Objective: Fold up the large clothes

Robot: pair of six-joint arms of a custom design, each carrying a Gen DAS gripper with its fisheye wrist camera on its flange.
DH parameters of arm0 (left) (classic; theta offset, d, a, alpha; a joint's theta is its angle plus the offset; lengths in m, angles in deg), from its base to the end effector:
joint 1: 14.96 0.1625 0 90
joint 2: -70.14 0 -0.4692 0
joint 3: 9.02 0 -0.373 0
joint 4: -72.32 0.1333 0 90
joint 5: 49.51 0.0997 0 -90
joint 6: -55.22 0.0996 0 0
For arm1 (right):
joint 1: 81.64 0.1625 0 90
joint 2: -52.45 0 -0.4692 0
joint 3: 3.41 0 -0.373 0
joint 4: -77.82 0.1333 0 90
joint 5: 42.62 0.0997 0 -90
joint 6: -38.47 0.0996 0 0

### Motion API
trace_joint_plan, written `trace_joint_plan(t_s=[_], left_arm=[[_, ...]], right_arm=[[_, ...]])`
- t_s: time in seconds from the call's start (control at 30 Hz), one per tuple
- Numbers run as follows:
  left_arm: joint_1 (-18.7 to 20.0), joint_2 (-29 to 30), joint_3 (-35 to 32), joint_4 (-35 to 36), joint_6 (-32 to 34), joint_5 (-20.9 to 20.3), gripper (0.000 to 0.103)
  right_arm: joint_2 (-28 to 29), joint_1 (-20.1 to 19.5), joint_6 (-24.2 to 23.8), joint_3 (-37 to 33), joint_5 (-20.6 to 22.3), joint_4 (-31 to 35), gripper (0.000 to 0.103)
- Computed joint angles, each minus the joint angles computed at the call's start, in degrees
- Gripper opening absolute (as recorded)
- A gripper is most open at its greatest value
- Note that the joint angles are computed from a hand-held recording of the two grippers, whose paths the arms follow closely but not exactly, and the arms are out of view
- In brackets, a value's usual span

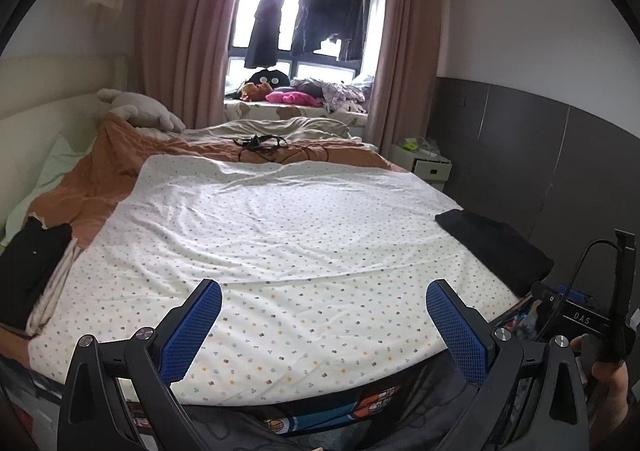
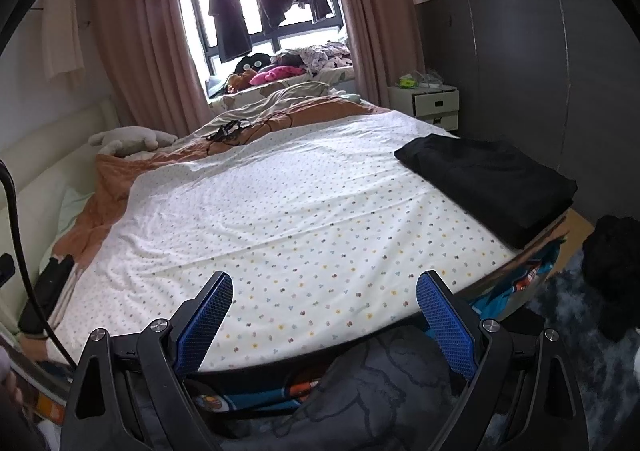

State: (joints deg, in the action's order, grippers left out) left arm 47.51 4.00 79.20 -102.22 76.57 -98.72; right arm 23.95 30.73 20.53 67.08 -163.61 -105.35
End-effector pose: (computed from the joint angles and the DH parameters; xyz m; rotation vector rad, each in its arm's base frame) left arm -0.1238 -0.6667 0.5049 0.4500 2.1663 -1.3501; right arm 0.3874 -0.7258 0.1610 0.5273 -2.3607 1.1732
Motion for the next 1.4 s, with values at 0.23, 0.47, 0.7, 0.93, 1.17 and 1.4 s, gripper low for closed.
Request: trace_joint_plan(t_s=[0.23,0.47,0.7,0.93,1.17,1.4], left_arm=[[0.08,-0.14,0.26,-0.31,0.07,0.05,0.102],[0.05,-0.19,0.50,-1.09,0.52,0.24,0.102],[-0.14,-0.44,1.08,-1.87,0.70,0.36,0.102],[-0.53,-0.61,1.51,-3.00,1.09,0.49,0.102],[-1.20,-0.84,1.92,-5.44,2.07,1.59,0.102],[-1.57,-1.18,2.55,-6.61,2.95,1.84,0.102]], right_arm=[[0.15,0.17,-0.19,-0.08,0.00,-0.57,0.094],[0.02,0.34,-0.71,0.27,0.07,-1.72,0.094],[0.03,0.47,-1.31,0.44,0.16,-2.76,0.094],[-0.22,0.65,-0.99,0.61,0.39,-3.17,0.094],[-0.53,0.77,-1.02,0.51,1.02,-3.66,0.094],[-0.19,1.29,-0.89,-0.14,0.83,-2.94,0.094]])
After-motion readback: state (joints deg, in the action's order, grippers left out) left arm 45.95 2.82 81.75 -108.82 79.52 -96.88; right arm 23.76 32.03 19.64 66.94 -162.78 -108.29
